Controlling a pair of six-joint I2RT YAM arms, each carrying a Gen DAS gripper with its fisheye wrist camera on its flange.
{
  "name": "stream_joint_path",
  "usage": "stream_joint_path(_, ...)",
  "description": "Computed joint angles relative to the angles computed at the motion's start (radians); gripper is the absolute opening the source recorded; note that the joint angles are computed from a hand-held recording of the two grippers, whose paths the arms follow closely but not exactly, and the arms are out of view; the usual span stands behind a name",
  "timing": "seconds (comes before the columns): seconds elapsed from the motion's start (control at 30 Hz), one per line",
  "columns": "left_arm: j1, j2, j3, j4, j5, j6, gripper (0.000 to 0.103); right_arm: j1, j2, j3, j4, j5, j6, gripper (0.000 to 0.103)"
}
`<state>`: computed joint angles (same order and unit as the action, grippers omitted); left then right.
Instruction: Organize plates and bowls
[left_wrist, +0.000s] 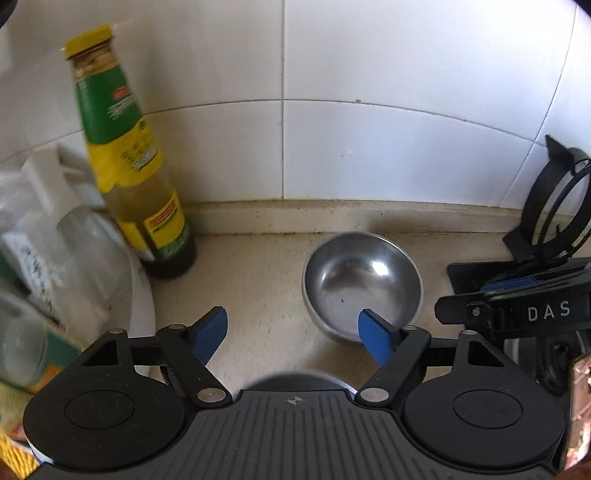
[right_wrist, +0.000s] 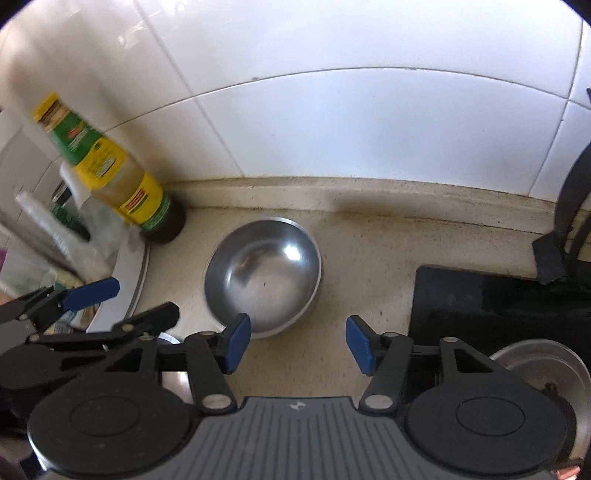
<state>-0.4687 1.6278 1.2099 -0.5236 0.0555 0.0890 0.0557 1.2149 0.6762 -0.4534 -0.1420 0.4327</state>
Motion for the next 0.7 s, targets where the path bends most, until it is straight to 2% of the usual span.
stream_joint_path(0.2,-0.015,0.141,0.106,-0.01,-0.012,0.011,0.084,-0.056,0.156,0.036,0.084,-0.041,-0.006,0.075)
stream_joint_path(0.43,-0.031,0.261,0.209,-0.028,-0.014,0.053,0.081,-0.094,0.231,0.048,0.139,-0.069,-0.003,0.076)
stream_joint_path(0.53,-0.038,0.305,0.253,-0.052,-0.025,0.069,0.066,-0.094,0.259,0.052,0.158,-0.078,0.002,0.075)
stream_joint_path(0.6,-0.037,0.341,0.289,-0.082,-0.017,0.078,0.051,-0.094,0.28,0.053,0.171,-0.088,0.0,0.075)
stream_joint_path(0.67,-0.034,0.374,0.317,-0.103,-0.01,0.086,0.045,-0.098,0.302,0.056,0.179,-0.102,-0.008,0.074)
stream_joint_path(0.7,-0.031,0.385,0.325,-0.11,-0.006,0.088,0.037,-0.098,0.312,0.055,0.187,-0.113,-0.01,0.074)
